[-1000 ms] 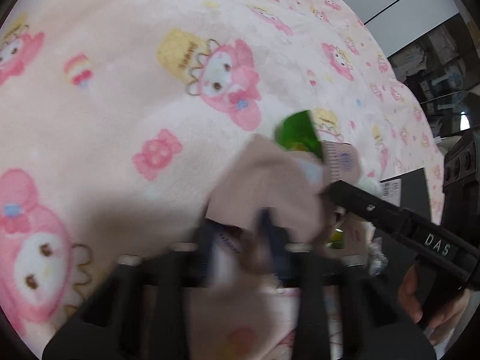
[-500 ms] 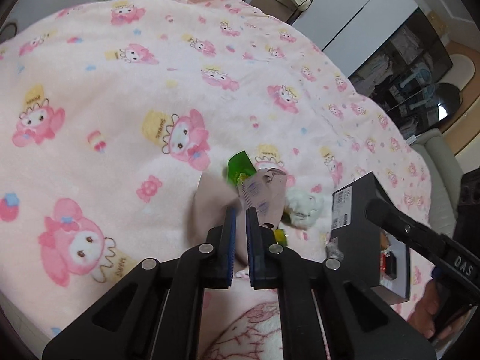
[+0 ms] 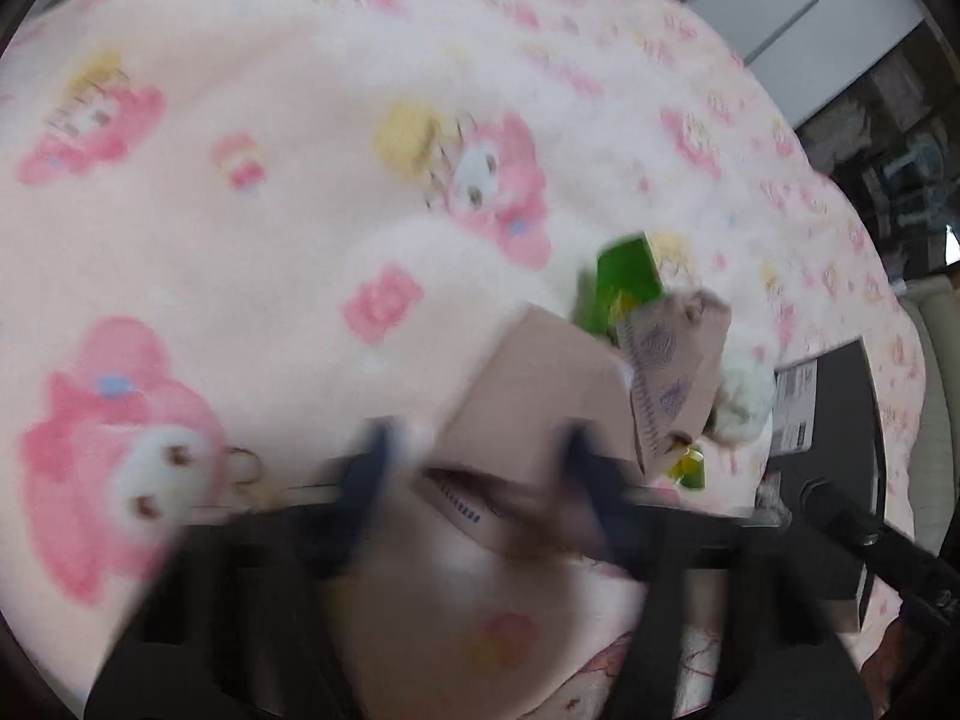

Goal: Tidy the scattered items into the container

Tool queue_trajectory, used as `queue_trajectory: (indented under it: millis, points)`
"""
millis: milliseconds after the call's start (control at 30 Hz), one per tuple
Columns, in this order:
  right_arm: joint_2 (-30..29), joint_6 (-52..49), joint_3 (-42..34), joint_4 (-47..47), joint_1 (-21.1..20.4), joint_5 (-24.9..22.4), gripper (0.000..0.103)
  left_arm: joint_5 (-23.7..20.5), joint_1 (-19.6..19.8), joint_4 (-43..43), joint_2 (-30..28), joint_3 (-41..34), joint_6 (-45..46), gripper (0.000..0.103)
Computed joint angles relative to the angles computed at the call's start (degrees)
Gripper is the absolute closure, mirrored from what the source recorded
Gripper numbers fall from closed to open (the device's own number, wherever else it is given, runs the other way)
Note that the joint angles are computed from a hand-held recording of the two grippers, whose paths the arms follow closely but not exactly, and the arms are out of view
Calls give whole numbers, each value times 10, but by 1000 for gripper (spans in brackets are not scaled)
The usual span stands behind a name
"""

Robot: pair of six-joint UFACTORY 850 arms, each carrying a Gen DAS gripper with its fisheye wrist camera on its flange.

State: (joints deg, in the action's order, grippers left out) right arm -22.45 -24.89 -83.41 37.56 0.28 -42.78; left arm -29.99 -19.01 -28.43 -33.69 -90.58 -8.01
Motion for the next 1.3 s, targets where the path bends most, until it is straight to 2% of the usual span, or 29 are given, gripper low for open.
queue_trajectory:
  millis: [67,133,200,300,467,533,600,733,867,1000,1033,1100,1200,1300]
  points:
    - [0,0,0,1,-1,-1,94,14,-3,-24,5,2,33,96]
    - [1,-3,0,1,-2,-4,91,15,-11,-31,10,-14,64,98]
    - [9,-2,6,-9,0,5,79,2,-15,-94,11,-34,138,98]
    - [30,-20,26,-16,1,18,62,-28,-27,-127,2,-77,188,98]
    - [83,-53,69,31,-27,19,61,-78,-58,-164,-14,-138,246,98]
    - [113,-39,89,19,-44,37,61,-97,-70,-187,-19,-156,271,98]
    - [134,-24,102,-7,-54,57,55,-116,-80,-216,-21,-165,297,98]
    - [168,-37,130,-50,-71,66,55,-142,-112,-228,-36,-202,316,98]
    - [191,-66,160,-24,-97,72,55,-175,-144,-217,-64,-260,320,98]
    - [205,-61,189,-10,-132,94,56,-187,-173,-174,-93,-308,289,98]
    - [208,-72,195,7,-141,93,58,-189,-178,-165,-99,-314,283,97]
    - [207,-98,201,44,-160,81,69,-204,-183,-162,-116,-331,267,97]
    - [204,-116,208,67,-178,72,84,-199,-187,-127,-119,-327,229,93]
    - [208,-108,218,50,-180,72,85,-149,-174,-125,-73,-257,228,88]
